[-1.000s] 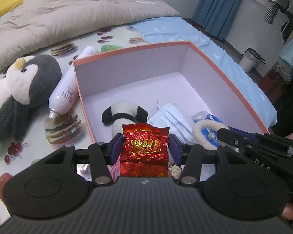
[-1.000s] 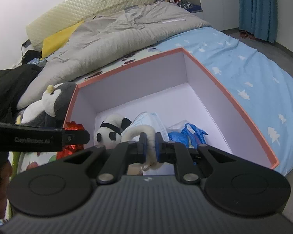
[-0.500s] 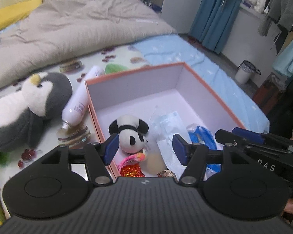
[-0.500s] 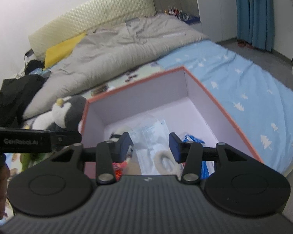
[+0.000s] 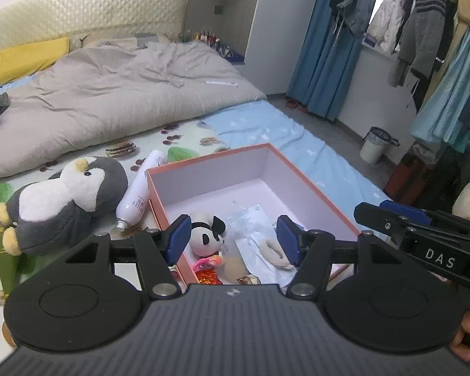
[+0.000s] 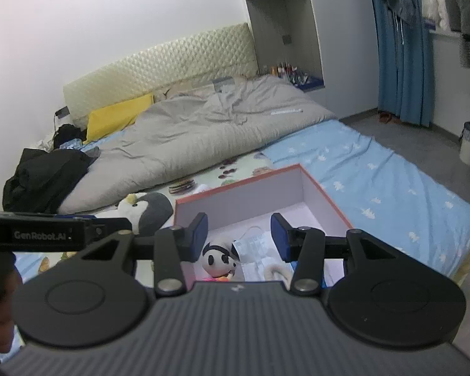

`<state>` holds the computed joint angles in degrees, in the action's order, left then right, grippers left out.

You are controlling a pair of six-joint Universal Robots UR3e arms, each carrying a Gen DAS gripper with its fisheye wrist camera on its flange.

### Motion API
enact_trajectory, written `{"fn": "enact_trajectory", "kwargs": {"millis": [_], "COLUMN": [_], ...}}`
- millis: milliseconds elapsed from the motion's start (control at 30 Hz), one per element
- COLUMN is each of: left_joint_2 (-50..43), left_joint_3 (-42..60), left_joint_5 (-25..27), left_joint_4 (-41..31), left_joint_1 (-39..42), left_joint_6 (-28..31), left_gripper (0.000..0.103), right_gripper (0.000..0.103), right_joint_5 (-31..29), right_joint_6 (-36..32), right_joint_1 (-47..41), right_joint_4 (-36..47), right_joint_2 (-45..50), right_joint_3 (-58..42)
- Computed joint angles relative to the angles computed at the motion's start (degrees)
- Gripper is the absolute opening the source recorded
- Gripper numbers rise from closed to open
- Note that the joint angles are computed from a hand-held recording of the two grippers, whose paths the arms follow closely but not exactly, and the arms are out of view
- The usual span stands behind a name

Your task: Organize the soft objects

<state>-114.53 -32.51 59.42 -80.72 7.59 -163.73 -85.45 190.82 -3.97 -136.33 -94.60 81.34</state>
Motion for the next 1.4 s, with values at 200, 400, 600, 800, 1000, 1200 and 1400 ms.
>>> {"fn": "enact_trajectory", "kwargs": {"millis": [200, 400, 600, 800, 1000, 1200, 1400], "left_joint_2": [13.3, 26.0, 36.0, 44.0, 47.9, 50.5, 50.4], "left_joint_3": [-15.2, -28.6, -38.5, -47.0, -52.5, -57.3, -60.8], "left_joint_5": [-4.9, -9.4, -13.2, -15.2, -16.1, -16.6, -15.9], "left_joint_4": [1.6, 0.2, -4.6, -7.4, -7.5, -5.7, -1.2], "left_joint_1": [4.6, 10.3, 16.4, 20.9, 23.0, 24.4, 22.8], "left_joint_6": [3.7, 8.7, 15.0, 19.8, 21.1, 21.6, 20.3], "left_gripper": [0.066, 0.066, 0.066, 0.066, 0.066, 0.066, 0.066], "right_gripper": [0.047, 0.047, 0.047, 0.047, 0.047, 0.047, 0.047], "right_joint_5": [-4.2, -9.2, -12.7, -14.1, -14.8, -14.0, -15.3], "right_joint_6": [1.2, 3.5, 6.1, 7.3, 7.7, 6.4, 5.7], "right_joint_1": [4.0, 8.5, 12.2, 14.1, 15.5, 15.3, 15.6], "right_joint_4": [1.1, 1.1, 1.8, 0.9, -0.9, -3.1, -6.1], "right_joint_2": [-4.4, -8.7, -13.3, -16.6, -18.0, -19.7, -20.3], "right_joint_3": [1.3, 5.1, 10.4, 15.9, 19.8, 23.7, 26.3]}}
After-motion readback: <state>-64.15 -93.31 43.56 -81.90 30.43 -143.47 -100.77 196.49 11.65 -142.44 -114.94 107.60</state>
